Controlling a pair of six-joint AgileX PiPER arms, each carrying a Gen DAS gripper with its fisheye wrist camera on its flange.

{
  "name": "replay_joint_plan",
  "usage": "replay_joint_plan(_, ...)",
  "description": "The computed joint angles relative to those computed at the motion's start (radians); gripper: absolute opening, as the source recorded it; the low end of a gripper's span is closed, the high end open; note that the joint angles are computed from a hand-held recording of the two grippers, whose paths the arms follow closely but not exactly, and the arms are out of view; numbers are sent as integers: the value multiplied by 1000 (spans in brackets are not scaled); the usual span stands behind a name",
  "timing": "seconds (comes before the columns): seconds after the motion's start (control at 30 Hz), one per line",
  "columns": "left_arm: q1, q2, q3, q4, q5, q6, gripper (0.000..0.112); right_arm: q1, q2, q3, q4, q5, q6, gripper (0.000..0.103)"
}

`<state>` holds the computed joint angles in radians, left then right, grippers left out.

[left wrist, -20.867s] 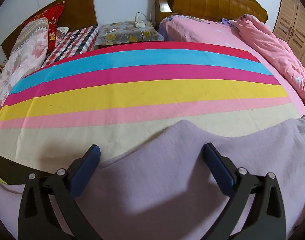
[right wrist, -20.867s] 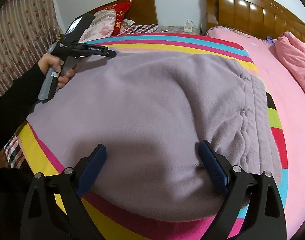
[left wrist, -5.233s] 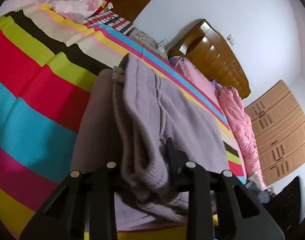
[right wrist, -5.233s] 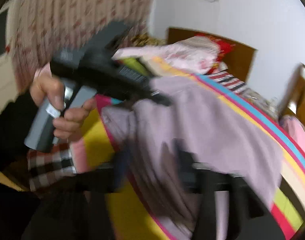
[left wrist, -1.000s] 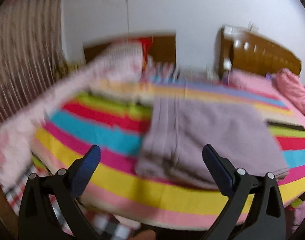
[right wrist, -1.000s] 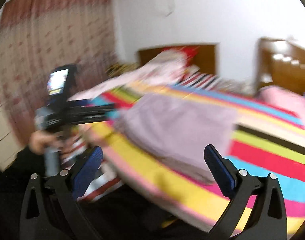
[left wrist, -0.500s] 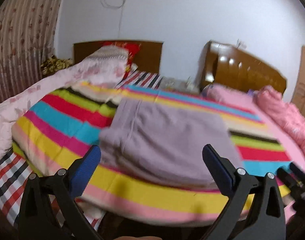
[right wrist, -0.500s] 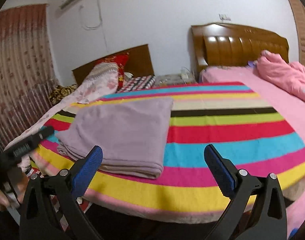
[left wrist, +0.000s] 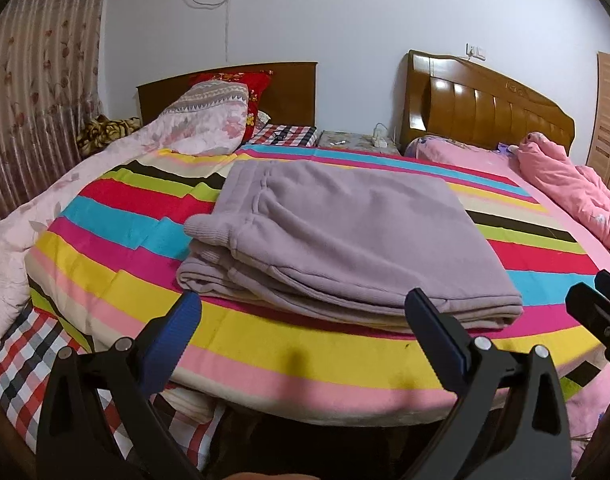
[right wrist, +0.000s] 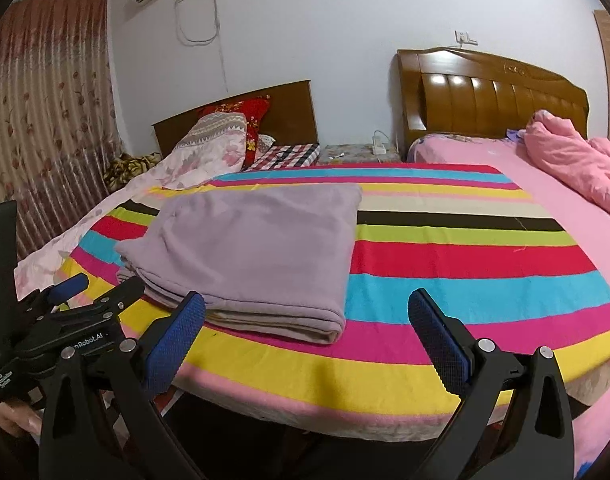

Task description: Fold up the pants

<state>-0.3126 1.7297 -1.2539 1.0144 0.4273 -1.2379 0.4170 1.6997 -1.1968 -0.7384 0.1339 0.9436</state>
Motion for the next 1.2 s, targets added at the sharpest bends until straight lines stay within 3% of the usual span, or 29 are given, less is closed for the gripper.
replay_joint_plan(0.2, -7, -9, 13, 46, -3, -50, 102, 2, 0, -2, 11, 4, -23, 99)
replay_joint_plan(0.37, -8, -12, 13, 24, -6, -28, 102, 7, -2, 1, -36, 4, 16, 99)
replay_joint_plan(1.2, 15, -9, 23, 2, -28, 1, 102, 7, 1, 0, 13, 9, -34, 99)
